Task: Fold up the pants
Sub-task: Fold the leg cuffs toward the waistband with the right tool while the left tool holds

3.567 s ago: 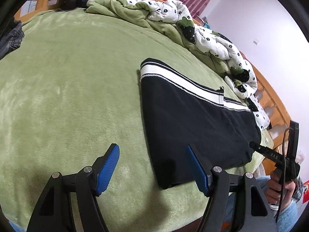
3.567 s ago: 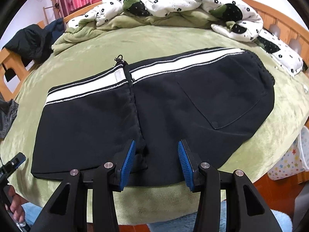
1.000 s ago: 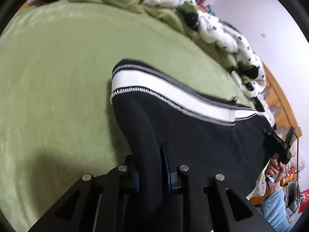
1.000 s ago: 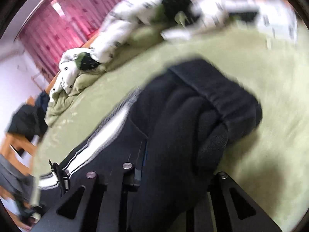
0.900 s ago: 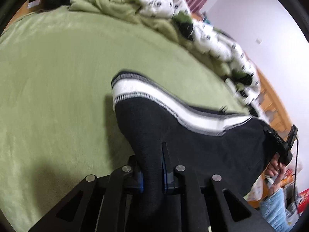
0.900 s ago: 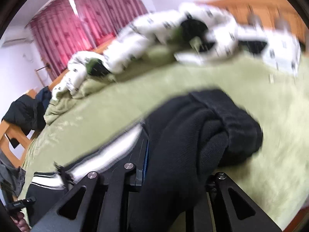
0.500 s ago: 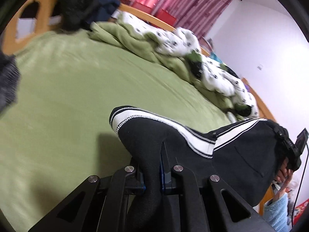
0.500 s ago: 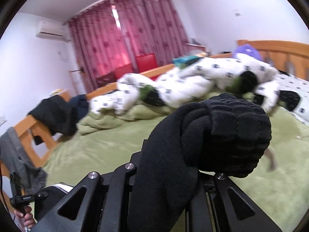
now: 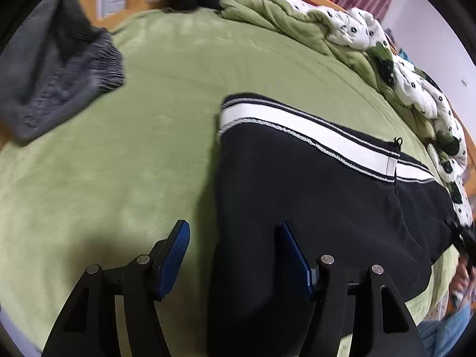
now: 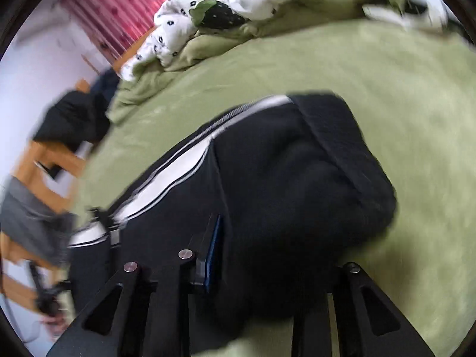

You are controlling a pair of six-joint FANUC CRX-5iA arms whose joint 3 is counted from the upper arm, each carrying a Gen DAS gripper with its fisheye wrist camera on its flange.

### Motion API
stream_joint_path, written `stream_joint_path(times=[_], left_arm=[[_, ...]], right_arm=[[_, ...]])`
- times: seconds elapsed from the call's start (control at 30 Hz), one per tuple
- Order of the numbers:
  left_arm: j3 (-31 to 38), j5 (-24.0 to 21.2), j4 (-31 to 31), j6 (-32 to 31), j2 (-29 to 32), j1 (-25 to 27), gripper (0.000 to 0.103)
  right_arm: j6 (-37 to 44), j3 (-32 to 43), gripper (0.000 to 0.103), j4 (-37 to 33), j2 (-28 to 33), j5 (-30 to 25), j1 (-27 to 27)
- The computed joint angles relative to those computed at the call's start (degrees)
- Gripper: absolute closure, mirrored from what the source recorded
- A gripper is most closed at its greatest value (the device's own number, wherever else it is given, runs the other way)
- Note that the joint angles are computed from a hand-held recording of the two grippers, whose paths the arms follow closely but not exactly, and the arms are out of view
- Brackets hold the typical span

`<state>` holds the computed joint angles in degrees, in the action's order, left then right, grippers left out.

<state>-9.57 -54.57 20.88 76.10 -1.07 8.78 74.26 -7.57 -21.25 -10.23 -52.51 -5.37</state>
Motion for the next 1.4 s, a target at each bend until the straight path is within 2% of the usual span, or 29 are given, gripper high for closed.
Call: stream_joint_path(times=[0.07, 0.1, 0.2, 0.27, 0.33, 0.43, 0.5, 0.57, 0.67, 0.83, 0.93, 1.03, 1.07, 1.17, 1.27, 1.33, 1.4], left_arm=[[-3.0, 1.59, 3.17, -0.61, -3.07, 0.59, 0.041], [-4.58, 2.31, 6.07, -2.47, -4.12, 0.76, 0.039], [-6.81, 3.99, 9.95, -6.34, -5.82, -1.18, 0.034], [-7.31, 5.15, 8.45, -5.71, -5.86, -3.65, 0.03], [-5.92, 2.47, 6.3, -4.34, -3.66, -5.32, 0.03], [-5.42, 5.55, -3.0, 0.63, -4.62, -9.46, 0.029], [-3.93, 4.84, -5.74, 2.08, -4.31, -11.15, 0.029], [-4.78, 5.14, -3.61, 1.59, -4.76, -11.44, 0.029], [-4.7, 5.65, -2.78, 2.37, -4.15, -11.97, 0.029], [-3.18, 5.61, -7.8, 6.11, -4.06, -14.41, 0.028], [-2.35, 5.76, -9.97, 7.76, -3.63, -15.39, 0.028], [-1.53, 5.81, -10.53, 8.16, -2.88, -15.85, 0.028], [-1.37, 5.83, -10.55, 8.34, -2.69, -15.92, 0.028], [-1.73, 6.5, -9.42, 7.75, -2.41, -15.78, 0.028], [-1.93, 7.24, -9.72, 7.87, -2.31, -16.04, 0.027], [-1.77, 7.42, -10.24, 8.01, -2.22, -16.36, 0.026], [-1.72, 7.43, -10.62, 7.92, -2.3, -16.63, 0.026]], right_arm=[[2.16, -1.16, 0.073, -1.48, -2.17, -1.62, -1.12], [2.04, -2.12, 0.069, -1.42, -3.23, -1.65, -1.0], [-0.9, -6.99, 0.058, 3.27, -8.31, 1.85, 0.77], [-0.74, -8.28, 0.056, 4.09, -10.46, 2.12, 0.53], [-1.12, -9.18, 0.056, 5.36, -11.82, 2.62, 0.18], [-7.73, -14.01, 0.056, 16.33, -15.15, 5.11, 3.56], [-9.37, -15.71, 0.056, 21.15, -14.97, 4.64, 4.8], [-7.46, -15.56, 0.056, 19.11, -13.61, 4.66, 3.33], [-1.31, -12.11, 0.056, 13.08, -8.17, 4.35, -0.17], [1.92, -8.21, 0.055, 12.04, -2.08, 8.05, -1.13], [2.52, -7.71, 0.055, 14.3, -0.19, 10.25, -0.15], [11.39, -3.56, 0.055, 5.86, 2.06, 6.18, -3.22], [15.72, -1.94, 0.052, 0.39, 2.39, 4.22, -5.52], [20.38, -1.51, 0.045, -4.11, 1.55, 3.76, -7.57], [18.76, -2.65, 0.041, -1.98, 1.11, 6.92, -6.18], [17.54, -2.22, 0.037, -1.16, 2.31, 7.2, -5.18], [16.12, -2.09, 0.036, -0.08, 3.2, 7.98, -3.99]])
